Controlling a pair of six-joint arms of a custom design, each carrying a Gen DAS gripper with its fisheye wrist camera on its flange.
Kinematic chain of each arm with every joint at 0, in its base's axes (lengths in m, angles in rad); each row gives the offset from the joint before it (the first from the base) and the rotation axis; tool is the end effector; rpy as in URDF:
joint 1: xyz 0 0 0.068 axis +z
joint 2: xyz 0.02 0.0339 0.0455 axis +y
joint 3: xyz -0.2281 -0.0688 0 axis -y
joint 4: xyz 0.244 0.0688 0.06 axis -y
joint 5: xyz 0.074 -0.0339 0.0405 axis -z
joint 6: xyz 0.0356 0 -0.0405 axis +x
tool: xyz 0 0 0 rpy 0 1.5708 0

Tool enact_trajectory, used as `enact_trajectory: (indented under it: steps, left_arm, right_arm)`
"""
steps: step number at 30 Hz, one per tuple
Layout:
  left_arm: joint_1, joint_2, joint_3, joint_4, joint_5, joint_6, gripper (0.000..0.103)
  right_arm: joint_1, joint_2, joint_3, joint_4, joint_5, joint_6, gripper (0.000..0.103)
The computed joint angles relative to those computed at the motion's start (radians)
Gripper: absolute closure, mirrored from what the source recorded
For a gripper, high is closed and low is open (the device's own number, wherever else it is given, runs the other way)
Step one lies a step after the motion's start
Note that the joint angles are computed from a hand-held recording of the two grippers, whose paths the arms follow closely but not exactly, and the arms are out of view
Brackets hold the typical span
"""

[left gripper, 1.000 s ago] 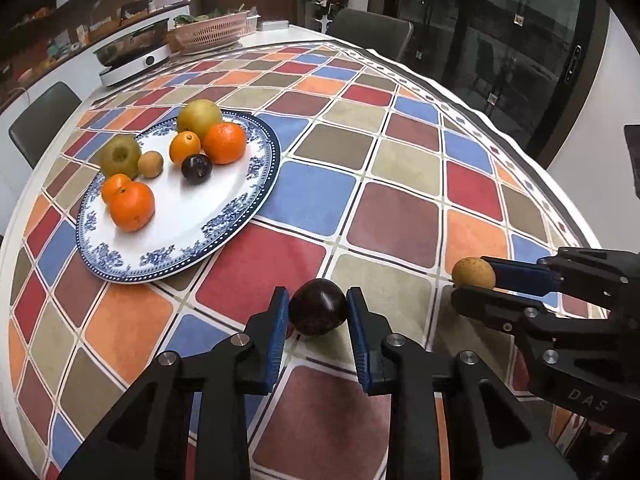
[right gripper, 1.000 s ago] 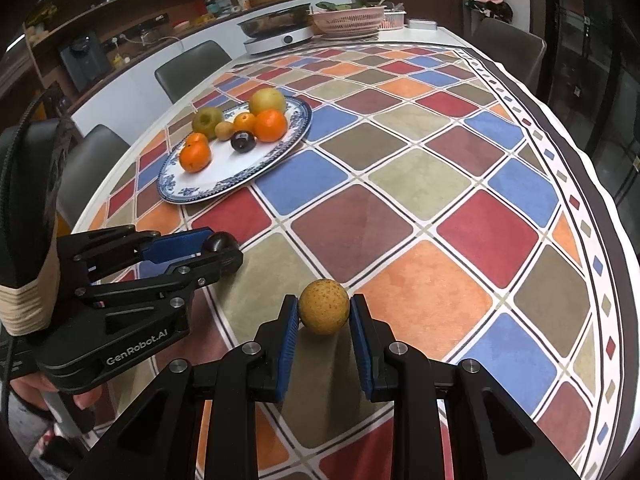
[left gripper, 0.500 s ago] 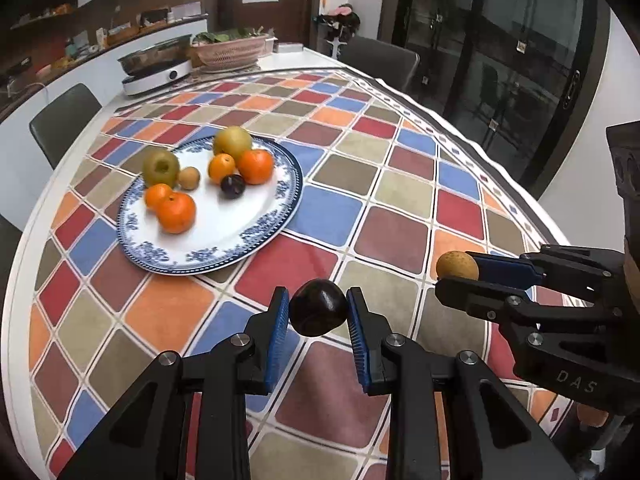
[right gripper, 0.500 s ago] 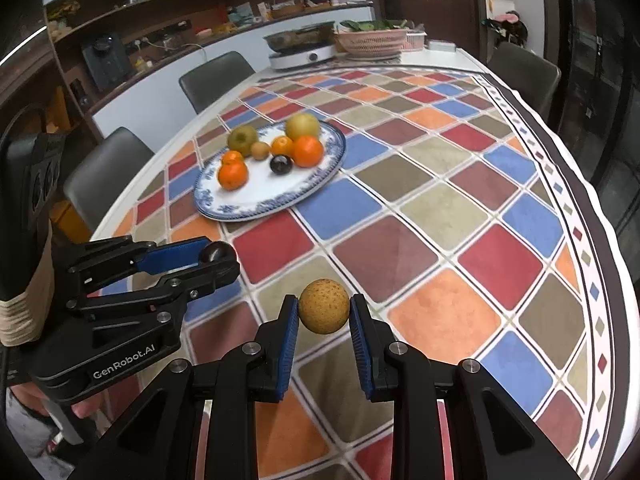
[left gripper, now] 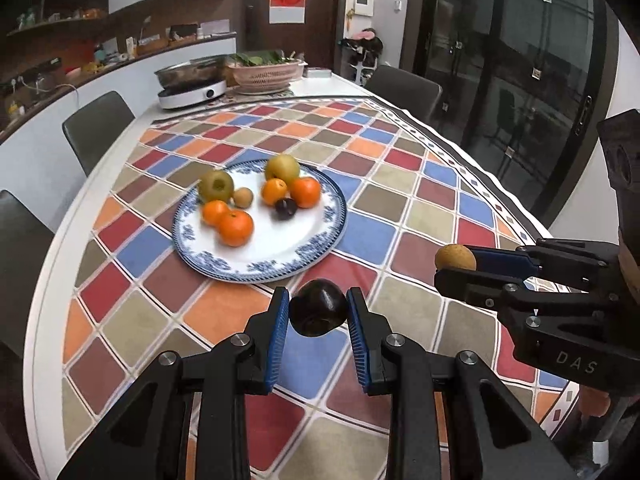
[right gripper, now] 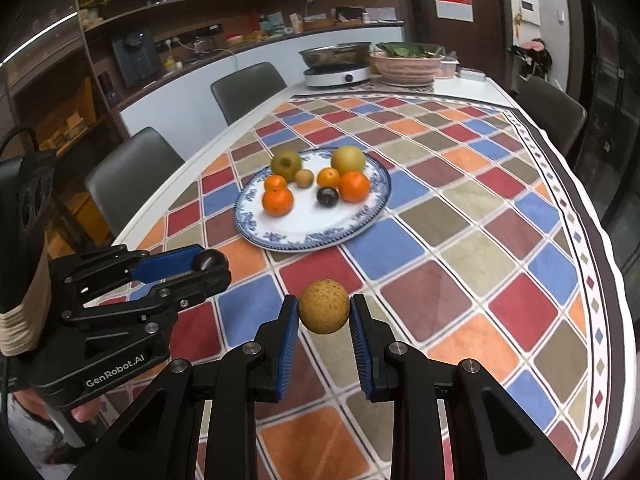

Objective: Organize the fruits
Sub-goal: 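Carry dark plum and brown fruit onto the plate and open both tools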

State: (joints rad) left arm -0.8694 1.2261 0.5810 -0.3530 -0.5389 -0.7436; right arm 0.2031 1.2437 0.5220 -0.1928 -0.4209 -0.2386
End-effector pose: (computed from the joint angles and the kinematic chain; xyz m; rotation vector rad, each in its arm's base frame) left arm 0.1628 -0.1644 0.1415 -0.0433 2.3767 -0.0508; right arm 0.2267 0.0615 0.1290 -0.7061 2.3369 0.5053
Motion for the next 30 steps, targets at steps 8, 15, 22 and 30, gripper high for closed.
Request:
enact_trajectory:
  steps: [8, 15, 22, 30]
  left_arm:
    - [0.043, -0.086, -0.005, -0.032, -0.024, 0.043, 0.073]
    - [0.102, -0.103, 0.018, -0.029, -0.024, 0.104, 0.073]
    - [0.188, -0.052, 0.029, 0.048, 0.03, 0.173, 0.073]
    - [0.317, 0.059, 0.034, 0.19, 0.142, 0.266, 0.073]
  right_arm:
    - [0.057, 0.029, 0.076, 0.005, 0.014, 0.017, 0.076]
    - [0.087, 0.076, 0.15, 0.022, 0.017, 0.01, 0.076]
    - [0.102, 0.186, 0.236, 0.036, 0.015, -0.021, 0.076]
    - [0.119, 0.387, 0.385, 0.051, 0.013, -0.038, 0.076]
